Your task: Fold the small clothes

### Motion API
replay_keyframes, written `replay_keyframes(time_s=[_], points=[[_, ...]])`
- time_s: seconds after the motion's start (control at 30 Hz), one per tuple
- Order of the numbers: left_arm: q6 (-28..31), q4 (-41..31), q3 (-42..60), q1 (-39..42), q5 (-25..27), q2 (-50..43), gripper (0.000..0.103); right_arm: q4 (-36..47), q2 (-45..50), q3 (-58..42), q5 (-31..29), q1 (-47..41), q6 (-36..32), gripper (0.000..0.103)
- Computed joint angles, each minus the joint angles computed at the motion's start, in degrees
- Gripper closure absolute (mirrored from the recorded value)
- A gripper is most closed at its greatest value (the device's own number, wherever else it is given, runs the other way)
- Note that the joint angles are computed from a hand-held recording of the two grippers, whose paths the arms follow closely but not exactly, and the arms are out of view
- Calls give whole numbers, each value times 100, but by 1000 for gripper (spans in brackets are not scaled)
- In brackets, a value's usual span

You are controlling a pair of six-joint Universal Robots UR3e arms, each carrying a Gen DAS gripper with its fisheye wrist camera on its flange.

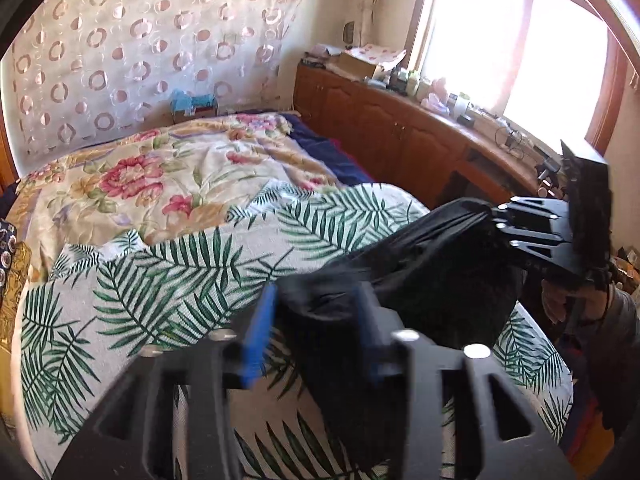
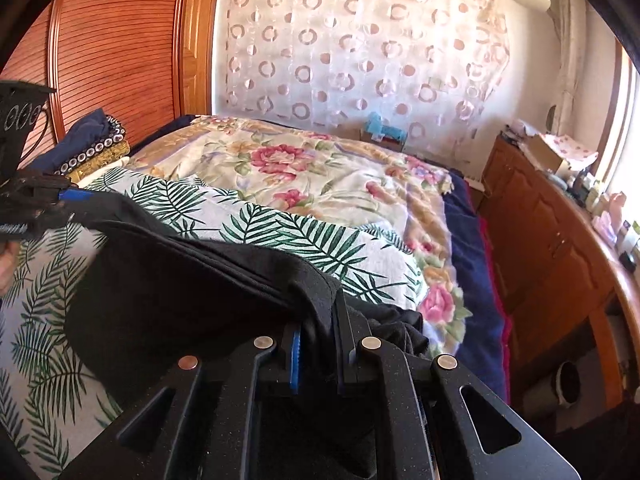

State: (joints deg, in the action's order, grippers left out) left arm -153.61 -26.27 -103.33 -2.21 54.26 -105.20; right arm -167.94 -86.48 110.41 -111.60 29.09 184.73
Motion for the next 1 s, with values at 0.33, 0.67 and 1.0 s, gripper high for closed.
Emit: replay_keyframes(time_s=[0.33, 0.67, 1.0], points=[[-12, -114, 231, -124, 294, -412, 34, 586, -156, -399, 495, -579, 175, 56], [-102, -111, 246, -235, 549, -585, 34, 1218, -1179, -108, -112, -745, 661, 52], [-233, -88, 364, -272, 669, -770, 34, 2201, -2598, 570, -197, -554, 1188, 51]])
